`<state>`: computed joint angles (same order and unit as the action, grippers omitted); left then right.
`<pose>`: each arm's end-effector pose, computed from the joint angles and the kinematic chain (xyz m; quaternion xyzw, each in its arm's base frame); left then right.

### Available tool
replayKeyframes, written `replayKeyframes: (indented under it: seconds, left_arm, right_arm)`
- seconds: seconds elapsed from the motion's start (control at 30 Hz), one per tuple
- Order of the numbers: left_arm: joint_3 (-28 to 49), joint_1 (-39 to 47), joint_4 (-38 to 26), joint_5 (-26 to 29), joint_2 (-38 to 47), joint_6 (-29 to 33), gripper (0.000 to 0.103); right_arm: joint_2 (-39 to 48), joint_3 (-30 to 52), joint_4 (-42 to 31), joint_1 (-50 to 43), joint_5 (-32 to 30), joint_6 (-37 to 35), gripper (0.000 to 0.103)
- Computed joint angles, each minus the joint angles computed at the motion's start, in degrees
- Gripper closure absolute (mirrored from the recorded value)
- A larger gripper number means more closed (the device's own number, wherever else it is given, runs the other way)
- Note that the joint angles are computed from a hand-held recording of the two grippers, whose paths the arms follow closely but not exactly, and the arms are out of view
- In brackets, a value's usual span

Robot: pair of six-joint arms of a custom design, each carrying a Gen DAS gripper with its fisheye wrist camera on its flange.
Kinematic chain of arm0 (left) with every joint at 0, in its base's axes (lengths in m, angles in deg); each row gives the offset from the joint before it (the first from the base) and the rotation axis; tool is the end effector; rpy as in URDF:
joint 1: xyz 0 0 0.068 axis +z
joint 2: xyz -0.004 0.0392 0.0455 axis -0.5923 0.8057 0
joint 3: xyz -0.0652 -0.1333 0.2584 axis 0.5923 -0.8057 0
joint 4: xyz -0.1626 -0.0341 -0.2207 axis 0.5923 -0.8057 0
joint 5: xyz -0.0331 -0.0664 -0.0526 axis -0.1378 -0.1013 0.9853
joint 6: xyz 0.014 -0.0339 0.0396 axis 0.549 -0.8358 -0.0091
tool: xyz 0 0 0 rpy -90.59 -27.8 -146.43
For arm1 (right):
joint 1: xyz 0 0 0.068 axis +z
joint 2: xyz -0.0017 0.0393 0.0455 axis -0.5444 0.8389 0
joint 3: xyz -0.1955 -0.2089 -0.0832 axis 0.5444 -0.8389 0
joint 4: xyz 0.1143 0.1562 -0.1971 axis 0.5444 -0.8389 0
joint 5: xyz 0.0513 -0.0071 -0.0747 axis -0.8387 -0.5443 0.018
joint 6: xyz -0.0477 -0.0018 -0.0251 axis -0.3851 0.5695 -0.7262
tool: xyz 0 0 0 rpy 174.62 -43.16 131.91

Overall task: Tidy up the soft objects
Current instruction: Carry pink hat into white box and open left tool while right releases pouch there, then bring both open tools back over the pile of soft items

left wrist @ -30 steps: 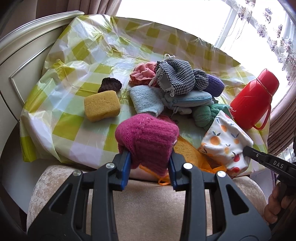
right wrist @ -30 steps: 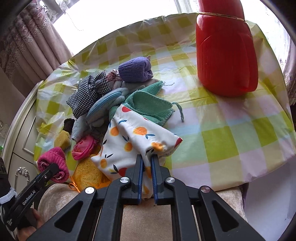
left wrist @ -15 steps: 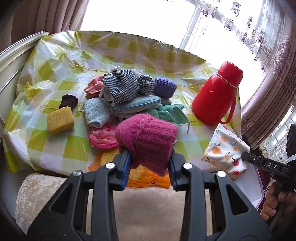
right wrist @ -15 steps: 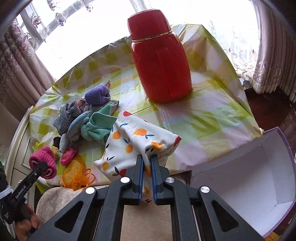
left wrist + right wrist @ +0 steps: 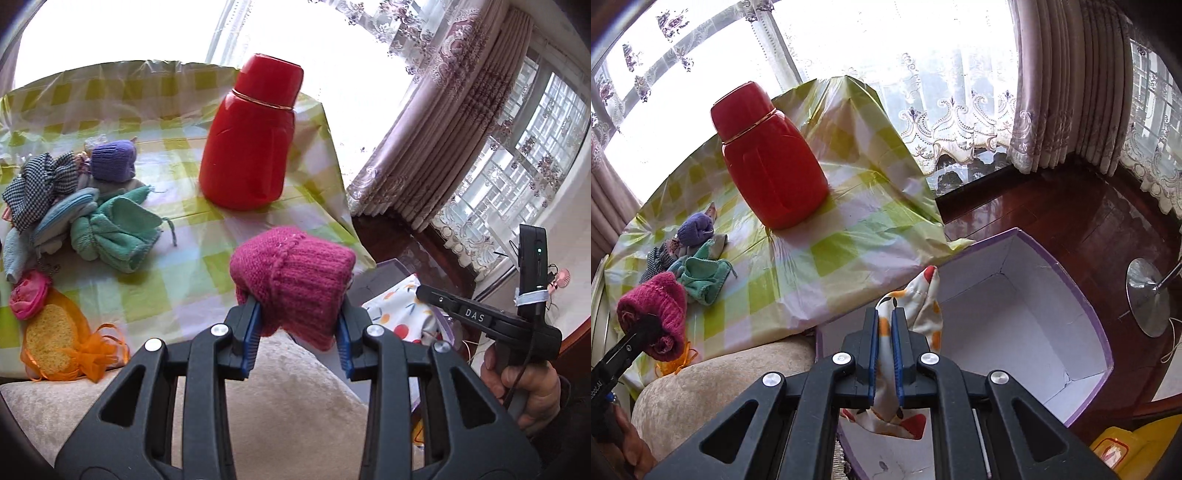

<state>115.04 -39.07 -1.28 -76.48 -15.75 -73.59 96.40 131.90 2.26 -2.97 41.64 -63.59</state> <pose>0.1715 -0.0146 0.2852 -0.1077 0.8993 -0.1673 0.3895 0.2553 0.1488 0.2555 -0.0943 0.9443 0.1446 0.2803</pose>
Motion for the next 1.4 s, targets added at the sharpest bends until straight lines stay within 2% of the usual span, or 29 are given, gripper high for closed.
replayKeyframes:
  seconds: [0.03,0.07,0.13,0.27,0.37,0.47,0.5,0.53,0.6,0.7,0.8,0.83,0.87,0.93,1.03,1.13,1.23,1.27,1.4]
  left_arm:
    - [0.6,-2.1,0.8,0.2,1.6,-0.6,0.06]
    - [1.0,-3.6,1.5,0.4,3.2,-1.3,0.05]
    - [1.5,-6.2,2.1,-0.2,4.9,-2.7,0.038]
    - [1.8,-6.7,1.9,-1.3,5.9,-3.5,0.036]
    - [0.8,-3.0,1.0,0.1,4.2,-3.4,0.036]
    - [-0.2,2.1,-0.6,1.5,1.8,-3.0,0.036]
    - [-0.6,4.6,-1.2,2.4,1.3,-2.4,0.036]
    - [-0.9,7.0,-2.1,3.1,0.6,-1.8,0.036]
    - [-1.4,12.7,-4.1,4.8,-1.2,0.4,0.036]
    - [-1.7,24.4,-8.7,7.6,-4.2,6.2,0.036]
    - [-1.1,42.7,-13.7,12.7,-5.3,15.6,0.036]
    - [-0.7,49.6,-15.3,14.3,-5.0,19.5,0.036]
    - [-0.1,56.7,-16.6,15.9,-4.2,23.9,0.036]
    - [0.7,68.8,-18.0,18.8,-1.8,31.7,0.036]
    - [1.8,81.7,-18.4,21.2,2.9,39.7,0.036]
    - [2.9,89.0,-17.8,22.2,7.0,43.3,0.036]
    - [3.3,91.1,-16.7,21.8,9.2,44.1,0.036]
    - [3.4,91.5,-16.3,21.8,9.7,44.1,0.036]
    - [3.3,91.1,-14.7,21.5,10.9,42.9,0.036]
  right_arm:
    - [-0.3,-0.3,-0.2,-1.0,-0.1,-0.3,0.1]
    - [-0.5,-0.6,-0.5,-1.7,0.0,-0.8,0.1]
    - [-0.7,-0.8,-1.2,-2.8,0.2,-1.4,0.099]
    - [0.2,-0.1,-2.7,-3.5,1.8,-1.0,0.097]
    - [1.9,0.9,-3.6,-2.9,0.7,-0.5,0.097]
    - [4.2,3.2,-5.5,0.1,2.7,-0.7,0.095]
    - [5.0,4.3,-6.6,1.7,5.0,-0.3,0.087]
    - [6.0,5.5,-7.8,3.8,8.1,0.0,0.069]
    - [7.2,7.8,-9.6,7.6,13.8,0.9,0.043]
    - [6.4,10.9,-10.0,12.4,16.8,1.0,0.04]
    - [10.1,20.6,-16.6,18.2,19.6,-2.4,0.037]
    - [12.2,24.9,-19.6,20.0,19.6,-3.5,0.026]
    - [14.6,29.8,-23.4,21.6,19.2,-4.1,0.021]
    - [18.9,38.8,-29.4,25.0,18.2,-6.5,0.019]
    - [22.7,48.9,-34.3,29.6,18.3,-8.4,0.019]
    - [27.0,60.2,-40.5,33.0,14.7,-10.2,0.019]
    - [31.3,70.9,-47.0,34.2,4.3,-10.6,0.019]
    - [32.4,73.8,-48.4,34.7,2.5,-9.9,0.019]
    - [34.5,79.8,-49.8,36.4,2.1,-6.9,0.019]
